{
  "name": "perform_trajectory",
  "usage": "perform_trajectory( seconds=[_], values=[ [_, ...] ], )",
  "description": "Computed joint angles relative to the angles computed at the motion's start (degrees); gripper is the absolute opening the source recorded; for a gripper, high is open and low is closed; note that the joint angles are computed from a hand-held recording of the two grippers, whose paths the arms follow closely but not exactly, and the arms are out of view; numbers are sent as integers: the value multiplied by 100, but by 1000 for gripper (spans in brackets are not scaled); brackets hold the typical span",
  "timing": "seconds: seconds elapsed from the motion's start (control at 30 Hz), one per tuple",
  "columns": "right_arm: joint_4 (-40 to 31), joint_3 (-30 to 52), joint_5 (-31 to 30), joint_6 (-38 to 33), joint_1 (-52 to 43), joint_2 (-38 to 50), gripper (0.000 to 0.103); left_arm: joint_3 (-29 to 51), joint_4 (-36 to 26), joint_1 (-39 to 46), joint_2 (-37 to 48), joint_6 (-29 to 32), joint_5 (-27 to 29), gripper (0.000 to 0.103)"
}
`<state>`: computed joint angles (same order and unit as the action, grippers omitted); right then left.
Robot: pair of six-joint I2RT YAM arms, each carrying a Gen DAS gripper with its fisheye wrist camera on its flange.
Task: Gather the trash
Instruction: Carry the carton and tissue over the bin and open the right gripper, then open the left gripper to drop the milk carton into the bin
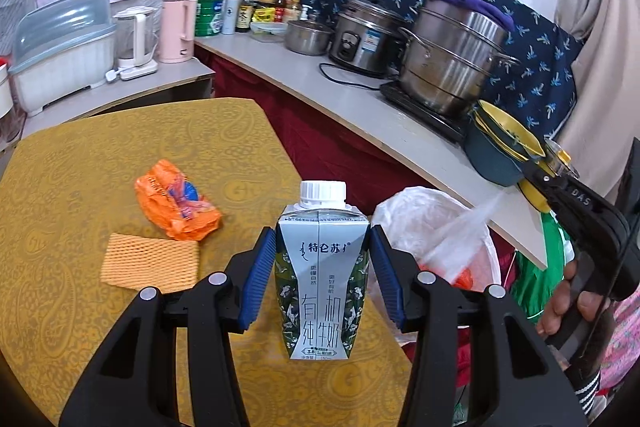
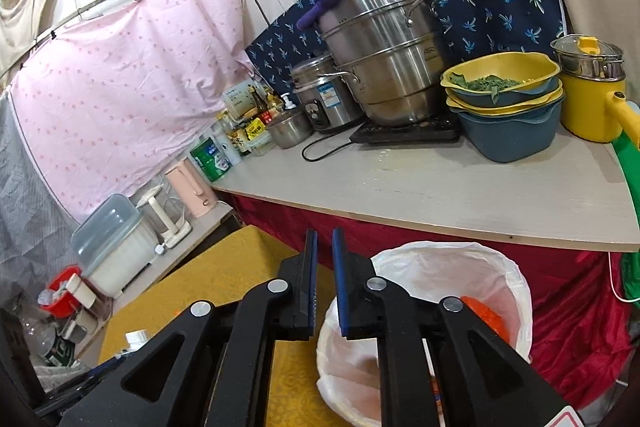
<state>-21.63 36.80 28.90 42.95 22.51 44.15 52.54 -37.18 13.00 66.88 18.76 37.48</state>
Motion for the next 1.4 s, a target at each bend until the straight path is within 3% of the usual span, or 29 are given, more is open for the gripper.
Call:
perform_trajectory(
  seconds=[0.1,0.33,0.47,0.77,0.9,0.97,1.1,1.23,1.4],
  values=[
    [21,-112,-22,-4,-88,-129,21,-62,68,-215,-78,-109,-126,46],
    [-207,-349,112,100,-50,-582,24,-168,283,-963,-197,-468,-534,46],
    [-714,-491,422,322,175,-972,30,-242,494,-1641,-240,-766,-833,46],
    [-1862,-966,459,795,-4,-2309,31,-54,957,-3320,179,-1573,-1455,46],
    [-2128,-1154,72,676,-596,-2812,31,71,1210,-3930,537,-1880,-1716,47],
    [-2178,-1235,-137,591,-875,-2962,31,57,1440,-4150,646,-2038,-1956,55],
    [-2238,-1358,-440,450,-1258,-3169,31,-22,1668,-4262,633,-2120,-2171,74],
    [-2115,-1425,-391,538,-1139,-3104,33,-78,1693,-4017,612,-2063,-2151,77],
    [-1896,-1382,184,919,-309,-2692,39,-193,1609,-3456,534,-1876,-2051,78]
  ],
)
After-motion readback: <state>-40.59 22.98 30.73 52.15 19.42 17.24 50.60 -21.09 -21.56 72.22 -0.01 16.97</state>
